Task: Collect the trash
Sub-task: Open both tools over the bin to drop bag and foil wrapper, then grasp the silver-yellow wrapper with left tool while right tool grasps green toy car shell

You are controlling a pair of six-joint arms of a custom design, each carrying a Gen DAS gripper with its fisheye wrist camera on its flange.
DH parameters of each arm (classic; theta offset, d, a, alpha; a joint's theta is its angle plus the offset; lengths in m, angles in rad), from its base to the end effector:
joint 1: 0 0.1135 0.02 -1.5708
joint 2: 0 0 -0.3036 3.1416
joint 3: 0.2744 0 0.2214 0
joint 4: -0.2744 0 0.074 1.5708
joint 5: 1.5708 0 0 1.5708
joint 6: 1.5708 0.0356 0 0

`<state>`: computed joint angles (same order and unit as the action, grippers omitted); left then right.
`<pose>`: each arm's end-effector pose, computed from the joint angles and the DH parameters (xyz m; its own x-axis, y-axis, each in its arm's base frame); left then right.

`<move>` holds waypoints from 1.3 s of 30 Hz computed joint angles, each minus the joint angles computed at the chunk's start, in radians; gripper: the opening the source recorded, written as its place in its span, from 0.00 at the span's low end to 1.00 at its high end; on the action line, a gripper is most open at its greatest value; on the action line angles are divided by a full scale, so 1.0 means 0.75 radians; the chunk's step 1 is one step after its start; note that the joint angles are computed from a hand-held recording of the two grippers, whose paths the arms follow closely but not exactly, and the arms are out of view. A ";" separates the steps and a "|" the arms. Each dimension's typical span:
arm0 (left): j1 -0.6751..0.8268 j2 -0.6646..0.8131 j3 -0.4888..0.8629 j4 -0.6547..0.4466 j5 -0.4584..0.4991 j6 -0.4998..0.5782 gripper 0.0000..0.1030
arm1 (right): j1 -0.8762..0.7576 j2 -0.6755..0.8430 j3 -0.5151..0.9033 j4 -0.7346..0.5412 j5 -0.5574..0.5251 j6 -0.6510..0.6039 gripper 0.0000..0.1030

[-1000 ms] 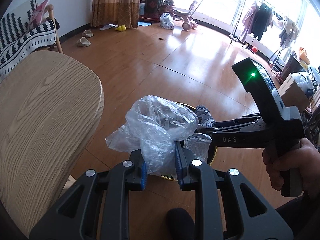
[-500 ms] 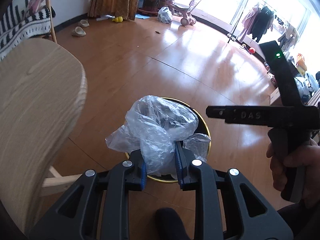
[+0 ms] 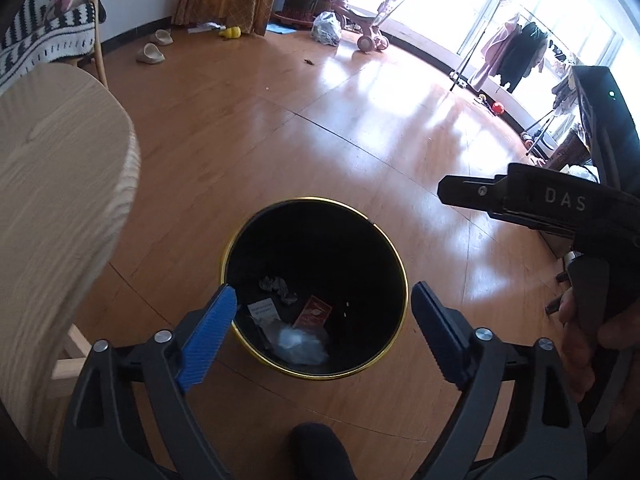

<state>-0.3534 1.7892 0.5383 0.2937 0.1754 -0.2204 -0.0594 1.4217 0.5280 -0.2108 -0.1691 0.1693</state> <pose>0.2536 -0.1002 0.1373 -0.8436 0.0818 -0.5307 0.2568 0.9294 -0.2651 0.2042 -0.0061 0.1878 -0.8818 0.2188 -0.4178 0.1335 0.9654 0.2239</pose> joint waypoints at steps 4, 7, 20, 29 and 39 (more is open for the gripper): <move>0.080 -0.181 -0.052 -0.093 0.016 0.039 0.86 | 0.196 -0.044 0.039 -0.041 0.066 0.100 0.83; 0.200 -0.387 -0.081 -0.233 0.012 0.112 0.88 | 0.422 -0.045 0.102 -0.060 0.131 0.225 0.83; 1.988 -0.646 0.213 -1.022 0.566 1.202 0.89 | 1.440 0.491 0.863 -0.172 0.364 0.568 0.84; 2.729 -0.006 0.810 -1.149 0.618 1.481 0.89 | 1.755 0.966 1.572 -0.389 0.396 0.478 0.84; 2.819 0.381 1.185 -1.245 0.548 1.396 0.89 | 1.793 1.349 2.147 -0.647 0.378 0.477 0.83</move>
